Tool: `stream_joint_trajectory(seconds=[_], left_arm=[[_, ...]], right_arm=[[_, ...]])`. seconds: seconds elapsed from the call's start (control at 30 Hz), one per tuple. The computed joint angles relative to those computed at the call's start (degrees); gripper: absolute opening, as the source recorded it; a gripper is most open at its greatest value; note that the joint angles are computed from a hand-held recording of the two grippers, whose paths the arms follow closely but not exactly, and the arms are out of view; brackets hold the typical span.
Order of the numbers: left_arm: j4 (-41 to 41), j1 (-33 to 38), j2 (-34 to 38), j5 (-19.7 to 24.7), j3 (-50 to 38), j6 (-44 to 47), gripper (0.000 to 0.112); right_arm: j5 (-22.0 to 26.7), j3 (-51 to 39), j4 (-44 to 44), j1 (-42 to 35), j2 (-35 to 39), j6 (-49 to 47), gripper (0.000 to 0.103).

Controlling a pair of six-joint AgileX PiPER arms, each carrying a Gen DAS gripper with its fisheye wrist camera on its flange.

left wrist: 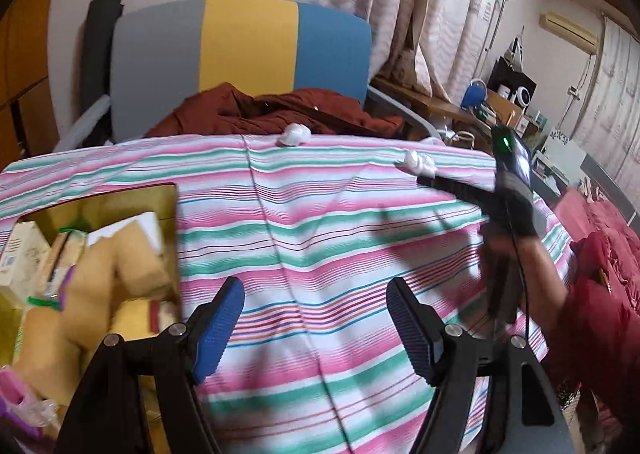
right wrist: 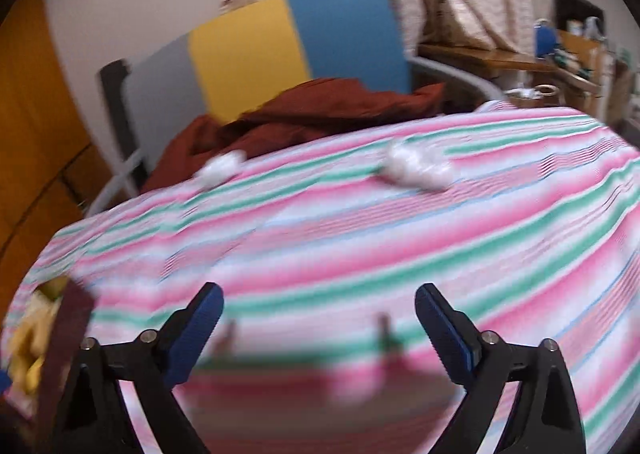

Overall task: Organize objects
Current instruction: 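Move both tools from the tin toward the white plastic bundles, then grasp a white plastic bundle with the right tool while the left grasps another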

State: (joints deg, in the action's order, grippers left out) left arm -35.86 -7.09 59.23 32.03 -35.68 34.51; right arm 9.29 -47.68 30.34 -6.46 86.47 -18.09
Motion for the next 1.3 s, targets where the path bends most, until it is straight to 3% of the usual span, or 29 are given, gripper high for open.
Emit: stream_joint_trajectory(seconds=[0.17, 0.33, 0.43, 0.53, 0.63, 0.73, 0.83, 0.9, 1.07, 1.2, 1.3], left_arm=[[1.7, -4.1, 6.1, -2.4, -2.7, -4.2, 0.075], [6.3, -7.3, 12.2, -4.4, -6.4, -10.3, 0.075], [8.4, -8.6, 15.5, -4.9, -9.2, -13.2, 0.075], [9.9, -9.6, 18.7, -4.8, -12.9, -15.3, 0.075], [12.2, -11.0, 22.0, -5.1, -17.3, -18.7, 0.075], [16.1, -12.7, 26.6, -5.9, -22.5, -23.3, 0.075], [21.9, -14.2, 32.0, -6.7, -28.1, -28.3, 0.075], [24.2, -14.6, 36.5, -6.1, -32.9, -29.9, 0.075], [29.4, -14.3, 49.6, -2.9, -48.4, -31.6, 0.079], [38.7, -14.0, 61.4, 4.7, -66.3, -36.5, 0.080], [40.5, -13.5, 68.9, 8.9, -78.4, -36.4, 0.081]], right_arm=[[2.1, -14.7, -4.6, -7.2, 11.9, 4.8, 0.094], [4.5, -25.6, -13.5, -8.1, 20.7, 13.0, 0.094], [4.1, -28.3, -20.6, -6.9, 23.2, 18.7, 0.090], [7.5, -32.2, -14.3, -7.2, 26.2, 12.5, 0.071], [8.4, -33.0, -15.5, -7.2, 27.3, 14.0, 0.067], [5.9, -31.1, -14.0, -7.0, 26.7, 12.0, 0.065], [4.3, -29.9, -18.5, -6.1, 26.3, 15.7, 0.064], [3.7, -29.5, -19.8, -5.9, 26.1, 16.6, 0.064], [2.5, -28.5, -13.1, -6.7, 25.9, 10.8, 0.064], [1.9, -28.5, -22.2, -5.9, 25.9, 19.5, 0.064], [1.5, -28.3, -29.9, -5.1, 25.9, 26.5, 0.064]])
